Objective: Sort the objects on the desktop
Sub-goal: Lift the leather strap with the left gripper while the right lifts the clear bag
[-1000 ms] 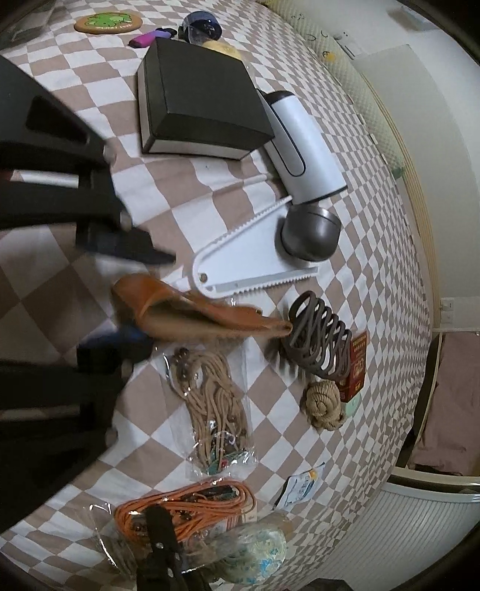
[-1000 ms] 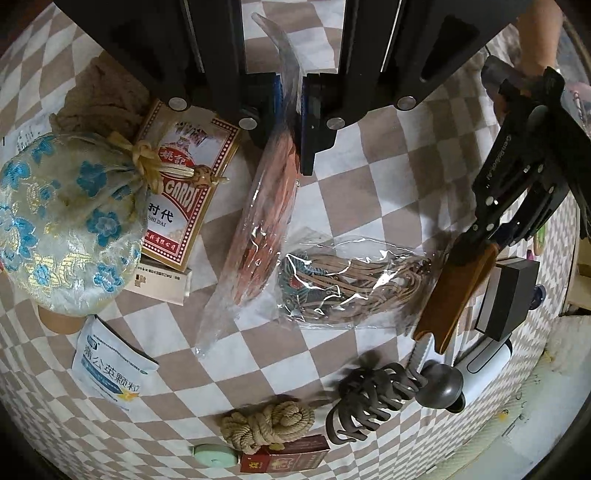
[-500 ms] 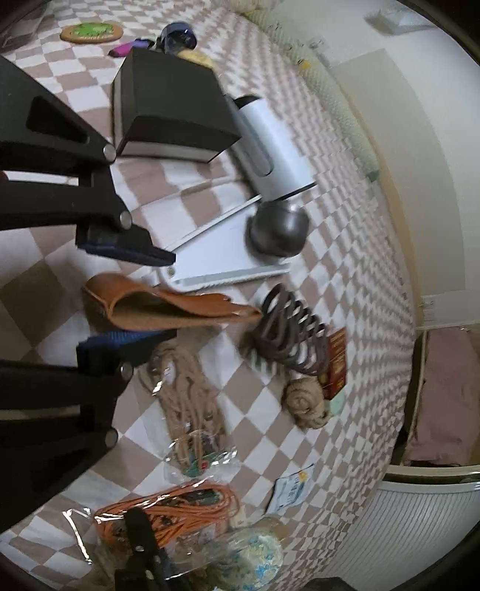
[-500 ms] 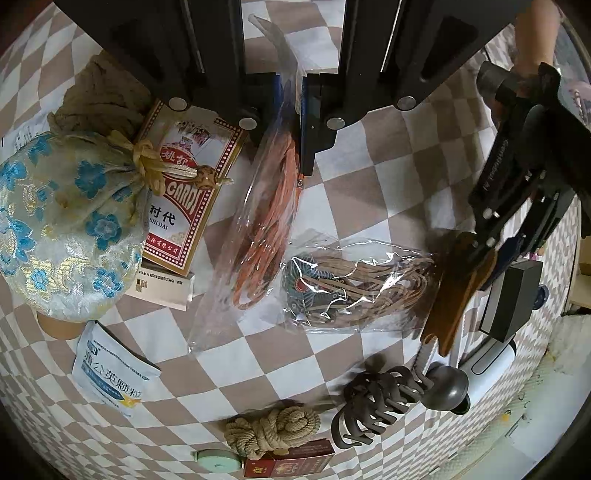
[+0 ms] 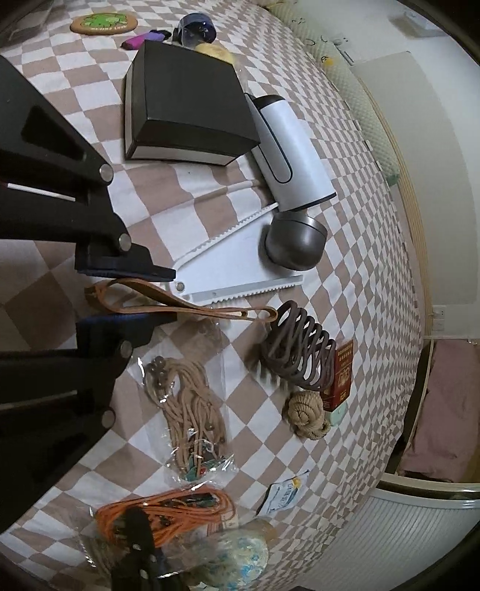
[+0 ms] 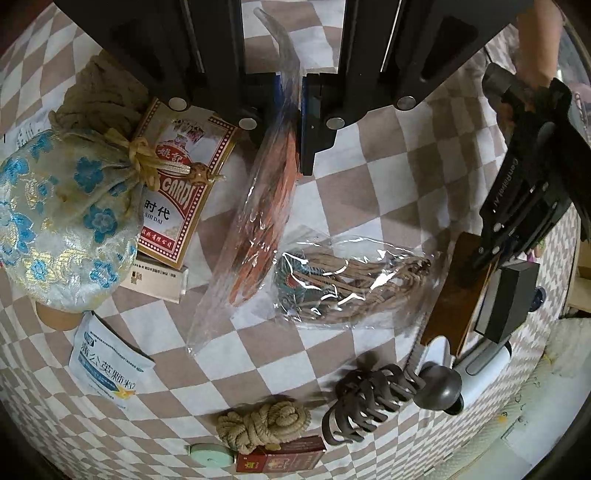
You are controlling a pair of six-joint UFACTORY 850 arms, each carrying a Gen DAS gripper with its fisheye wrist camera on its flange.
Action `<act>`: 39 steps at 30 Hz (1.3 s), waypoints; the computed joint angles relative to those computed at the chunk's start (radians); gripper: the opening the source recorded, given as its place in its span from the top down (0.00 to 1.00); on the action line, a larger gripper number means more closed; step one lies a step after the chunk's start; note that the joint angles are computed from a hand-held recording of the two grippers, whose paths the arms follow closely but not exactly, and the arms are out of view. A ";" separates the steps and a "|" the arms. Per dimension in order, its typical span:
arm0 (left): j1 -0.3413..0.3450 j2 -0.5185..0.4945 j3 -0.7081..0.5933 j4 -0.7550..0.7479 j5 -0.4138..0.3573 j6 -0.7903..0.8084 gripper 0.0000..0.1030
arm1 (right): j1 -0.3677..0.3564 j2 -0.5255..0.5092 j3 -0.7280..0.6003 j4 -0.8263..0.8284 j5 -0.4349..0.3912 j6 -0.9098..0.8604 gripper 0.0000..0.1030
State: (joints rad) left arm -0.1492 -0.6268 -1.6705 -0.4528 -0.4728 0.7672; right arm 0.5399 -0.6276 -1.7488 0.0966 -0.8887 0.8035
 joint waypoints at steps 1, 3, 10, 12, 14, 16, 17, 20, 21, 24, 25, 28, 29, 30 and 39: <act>-0.002 0.006 0.006 0.015 0.005 -0.008 0.86 | 0.001 0.003 0.000 -0.009 0.001 0.006 0.93; -0.005 0.016 0.013 0.045 0.012 -0.035 0.87 | 0.002 0.015 0.008 -0.019 0.011 0.018 0.93; 0.000 0.060 0.027 0.097 0.008 -0.107 0.87 | 0.018 0.043 0.004 -0.065 0.033 0.061 0.93; 0.008 0.081 0.037 0.070 0.005 -0.086 0.87 | 0.029 0.018 -0.039 -0.079 0.025 0.083 0.93; 0.013 0.102 0.047 0.074 0.006 -0.091 0.87 | 0.031 -0.003 -0.069 -0.090 0.023 0.088 0.93; 0.018 0.121 0.056 0.075 0.004 -0.096 0.87 | 0.037 -0.024 -0.101 -0.102 0.019 0.092 0.93; 0.021 0.130 0.061 0.076 0.002 -0.099 0.87 | 0.038 -0.038 -0.127 -0.109 0.014 0.091 0.93; 0.028 0.161 0.082 0.086 0.012 -0.099 0.87 | 0.052 -0.068 -0.195 -0.139 -0.004 0.096 0.93; 0.031 0.172 0.090 0.087 0.016 -0.096 0.87 | 0.059 -0.075 -0.215 -0.148 -0.008 0.101 0.93; 0.044 0.200 0.103 0.089 0.030 -0.108 0.87 | 0.081 -0.078 -0.252 -0.179 0.002 0.123 0.93; 0.051 0.207 0.102 0.086 0.030 -0.117 0.87 | 0.085 -0.076 -0.260 -0.184 0.010 0.128 0.93; 0.065 0.229 0.107 0.094 0.041 -0.137 0.87 | 0.101 -0.080 -0.293 -0.230 0.016 0.153 0.93; 0.070 0.235 0.108 0.099 0.041 -0.145 0.87 | 0.108 -0.080 -0.303 -0.252 0.014 0.162 0.93; 0.074 0.241 0.108 0.107 0.040 -0.156 0.87 | 0.113 -0.082 -0.315 -0.269 0.012 0.166 0.93; 0.133 0.301 0.115 0.094 0.032 -0.170 0.87 | 0.156 -0.138 -0.449 -0.384 -0.045 0.182 0.93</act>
State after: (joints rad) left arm -0.0167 -0.3259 -1.5557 -0.3590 -0.4409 0.5973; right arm 0.6954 -0.7654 -2.1974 -0.2872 -0.9339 0.9860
